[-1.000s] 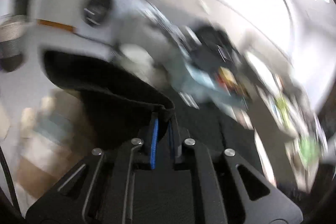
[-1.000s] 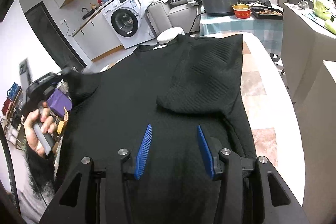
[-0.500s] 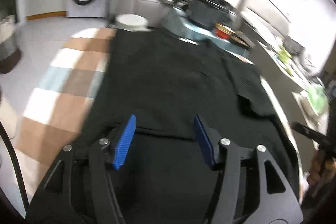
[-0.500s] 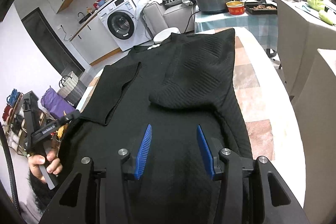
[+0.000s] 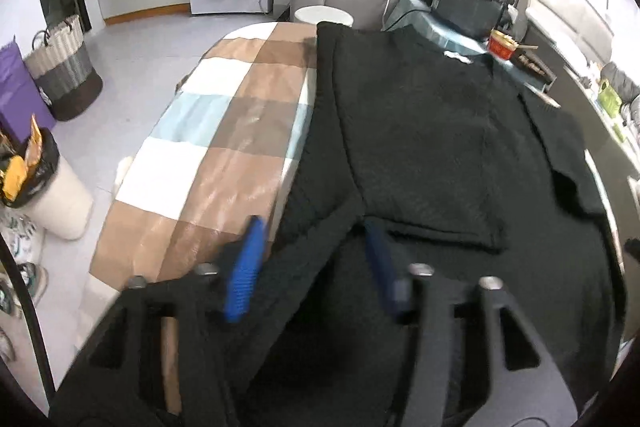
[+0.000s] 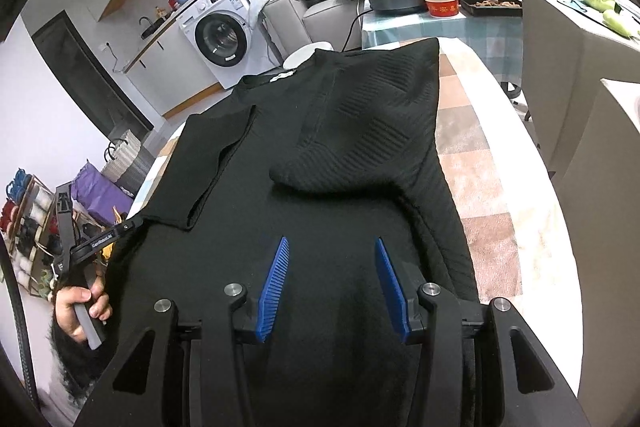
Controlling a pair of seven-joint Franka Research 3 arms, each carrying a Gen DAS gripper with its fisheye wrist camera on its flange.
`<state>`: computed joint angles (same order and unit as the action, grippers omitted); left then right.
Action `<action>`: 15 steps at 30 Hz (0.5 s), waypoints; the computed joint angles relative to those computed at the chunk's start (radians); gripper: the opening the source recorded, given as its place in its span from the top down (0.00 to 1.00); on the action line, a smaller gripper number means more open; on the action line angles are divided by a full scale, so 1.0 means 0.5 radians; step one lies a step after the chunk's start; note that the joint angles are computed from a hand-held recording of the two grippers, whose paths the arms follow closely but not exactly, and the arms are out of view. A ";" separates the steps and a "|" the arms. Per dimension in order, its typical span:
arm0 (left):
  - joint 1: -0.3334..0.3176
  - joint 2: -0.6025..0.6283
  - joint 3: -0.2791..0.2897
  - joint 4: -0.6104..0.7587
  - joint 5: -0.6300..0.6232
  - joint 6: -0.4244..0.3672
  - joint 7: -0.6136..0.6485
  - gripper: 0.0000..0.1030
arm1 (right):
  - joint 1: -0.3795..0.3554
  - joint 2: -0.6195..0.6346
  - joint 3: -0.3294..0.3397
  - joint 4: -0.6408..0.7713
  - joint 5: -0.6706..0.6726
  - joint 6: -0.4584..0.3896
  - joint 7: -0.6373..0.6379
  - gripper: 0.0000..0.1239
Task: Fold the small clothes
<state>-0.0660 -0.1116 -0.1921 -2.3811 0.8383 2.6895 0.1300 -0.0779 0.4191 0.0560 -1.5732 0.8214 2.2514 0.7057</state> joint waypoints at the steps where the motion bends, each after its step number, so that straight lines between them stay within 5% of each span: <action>1: 0.004 0.007 0.011 -0.002 -0.016 0.027 0.019 0.73 | 0.003 -0.005 -0.001 -0.006 -0.005 0.005 0.000 0.63; 4: 0.045 0.013 0.023 -0.010 0.094 0.100 -0.114 0.82 | 0.004 -0.023 -0.004 -0.025 -0.009 0.006 -0.002 0.62; 9: 0.114 -0.044 0.041 -0.072 0.187 0.033 -0.476 0.82 | 0.004 -0.017 -0.011 -0.022 -0.016 0.010 0.015 0.62; 15: 0.115 -0.003 0.042 -0.068 0.132 0.170 -0.331 0.78 | 0.023 0.005 -0.018 -0.009 -0.069 0.045 0.059 0.61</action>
<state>-0.0085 -0.1132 -0.1710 -2.4153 0.9041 2.7747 -0.0358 -0.0662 0.4216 0.0471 -1.5780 0.7868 2.2739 0.7352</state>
